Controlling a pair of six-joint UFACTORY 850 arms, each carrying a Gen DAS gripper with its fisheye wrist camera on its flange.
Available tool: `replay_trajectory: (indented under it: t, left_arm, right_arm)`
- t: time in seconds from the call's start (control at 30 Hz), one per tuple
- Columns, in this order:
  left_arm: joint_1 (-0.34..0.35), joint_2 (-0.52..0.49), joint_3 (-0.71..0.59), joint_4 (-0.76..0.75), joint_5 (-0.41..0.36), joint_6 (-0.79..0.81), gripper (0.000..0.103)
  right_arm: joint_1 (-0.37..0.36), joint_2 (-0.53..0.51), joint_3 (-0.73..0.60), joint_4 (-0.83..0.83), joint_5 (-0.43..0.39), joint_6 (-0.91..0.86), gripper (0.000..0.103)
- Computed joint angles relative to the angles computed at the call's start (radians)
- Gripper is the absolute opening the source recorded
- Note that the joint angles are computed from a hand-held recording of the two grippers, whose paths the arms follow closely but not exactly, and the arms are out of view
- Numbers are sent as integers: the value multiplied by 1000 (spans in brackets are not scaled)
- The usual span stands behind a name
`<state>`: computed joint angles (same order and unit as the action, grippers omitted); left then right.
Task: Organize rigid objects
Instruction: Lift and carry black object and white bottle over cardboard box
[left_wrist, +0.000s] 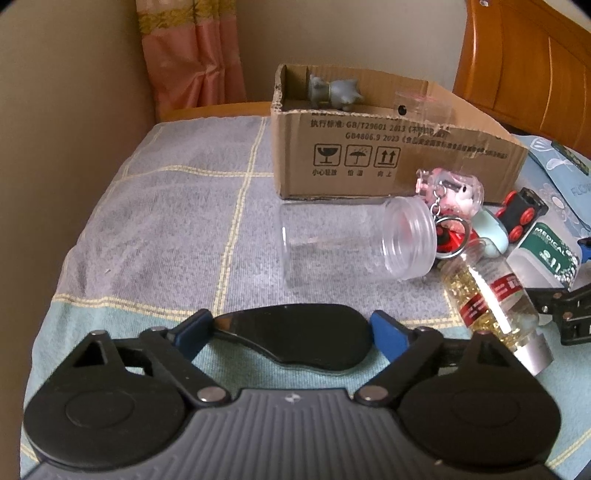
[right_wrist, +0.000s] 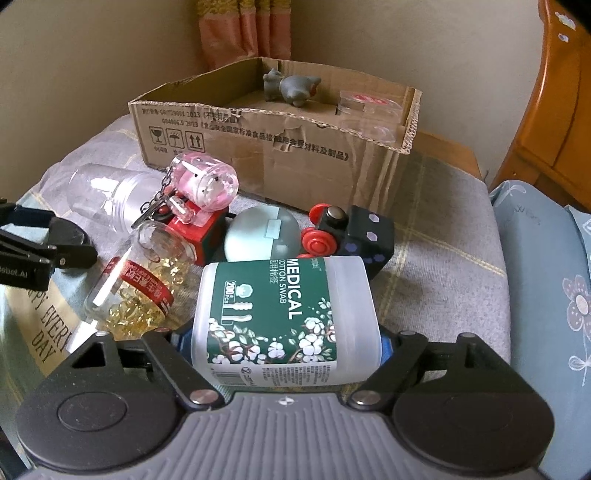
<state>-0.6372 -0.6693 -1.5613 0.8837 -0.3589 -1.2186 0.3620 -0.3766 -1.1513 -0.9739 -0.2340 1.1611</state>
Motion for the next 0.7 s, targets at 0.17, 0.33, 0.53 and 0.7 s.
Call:
replay_trajectory:
  t: [0.17,0.33,0.53,0.7]
  left_arm:
    - [5,7,6,-53,13,73,89]
    - [20,17,6,-238,30,291,89]
    - [30,49,15,-391,12,527,89]
    - [42,78,8,-584,-11,756,89]
  right_arm:
    - [5,13,3,15,-4,-21,87]
    - [-1,31,6,152,6,-156,87]
    - [1,65,17,275,3,-290,87]
    - [4,97,30,342,1,-370,87]
